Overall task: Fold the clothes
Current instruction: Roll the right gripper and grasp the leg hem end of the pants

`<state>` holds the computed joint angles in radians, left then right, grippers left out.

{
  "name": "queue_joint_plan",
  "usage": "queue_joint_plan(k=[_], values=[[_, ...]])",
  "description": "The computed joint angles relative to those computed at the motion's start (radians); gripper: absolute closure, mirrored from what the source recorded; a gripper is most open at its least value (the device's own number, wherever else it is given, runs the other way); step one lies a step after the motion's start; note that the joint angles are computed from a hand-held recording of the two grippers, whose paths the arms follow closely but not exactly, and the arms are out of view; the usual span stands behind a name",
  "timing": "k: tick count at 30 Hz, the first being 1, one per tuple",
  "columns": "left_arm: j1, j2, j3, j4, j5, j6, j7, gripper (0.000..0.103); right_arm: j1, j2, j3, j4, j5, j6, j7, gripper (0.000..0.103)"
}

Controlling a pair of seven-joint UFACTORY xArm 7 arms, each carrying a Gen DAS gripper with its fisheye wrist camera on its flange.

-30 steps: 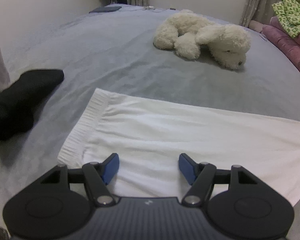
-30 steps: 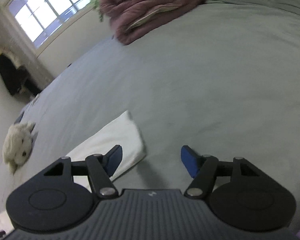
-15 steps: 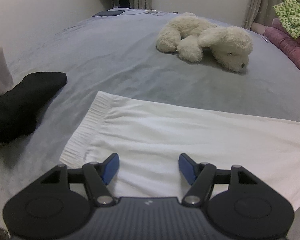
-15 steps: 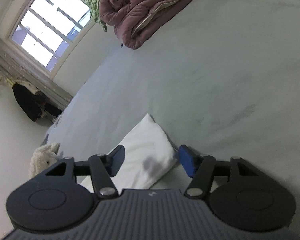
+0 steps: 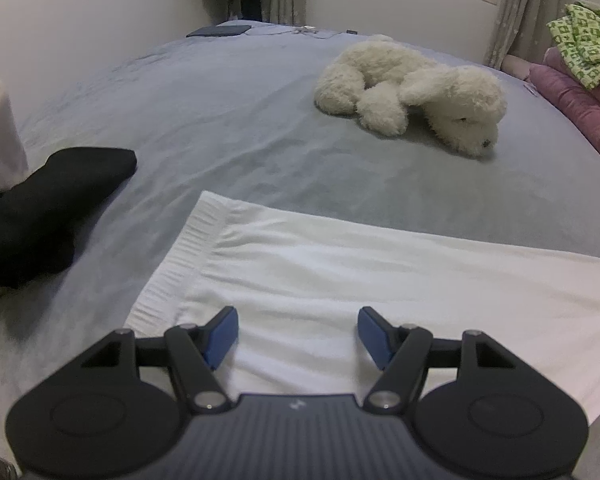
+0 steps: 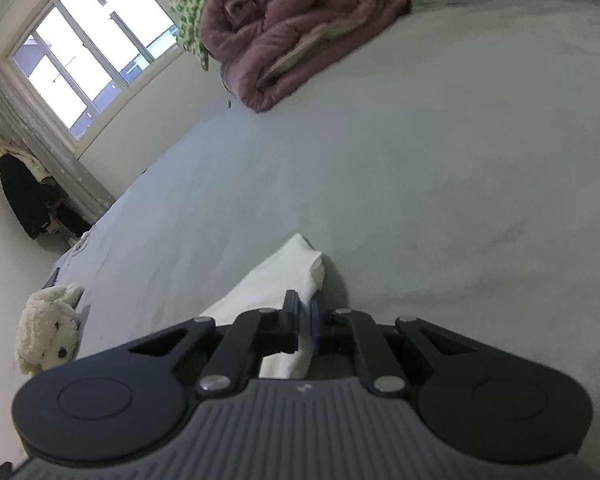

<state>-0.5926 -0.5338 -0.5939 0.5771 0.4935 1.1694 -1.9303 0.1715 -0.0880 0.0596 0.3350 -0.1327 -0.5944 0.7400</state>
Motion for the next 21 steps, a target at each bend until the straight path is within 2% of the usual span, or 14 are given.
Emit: queue_joint_plan(k=[3,4,11,15,21], values=[[-0.003,-0.019,0.004,-0.009,-0.006,-0.008,-0.009,0.035,0.028,0.011,0.094,0.015,0.254,-0.034,-0.202,0.095],[-0.002,-0.023,0.004,-0.011,-0.006,-0.012,-0.012,0.035,0.045,0.014,0.113,0.020,0.305,-0.052,-0.256,0.095],[0.008,-0.075,-0.010,-0.038,0.002,-0.061,-0.055,0.035,0.197,0.041,0.211,0.077,0.526,-0.136,-0.564,0.095],[0.021,-0.139,-0.021,-0.078,0.011,-0.142,-0.103,0.035,0.317,0.087,0.260,0.126,0.639,-0.147,-0.757,0.095],[0.051,-0.187,-0.036,-0.119,0.007,-0.258,-0.124,0.035,0.556,0.230,0.290,0.277,0.874,-0.137,-1.217,0.095]])
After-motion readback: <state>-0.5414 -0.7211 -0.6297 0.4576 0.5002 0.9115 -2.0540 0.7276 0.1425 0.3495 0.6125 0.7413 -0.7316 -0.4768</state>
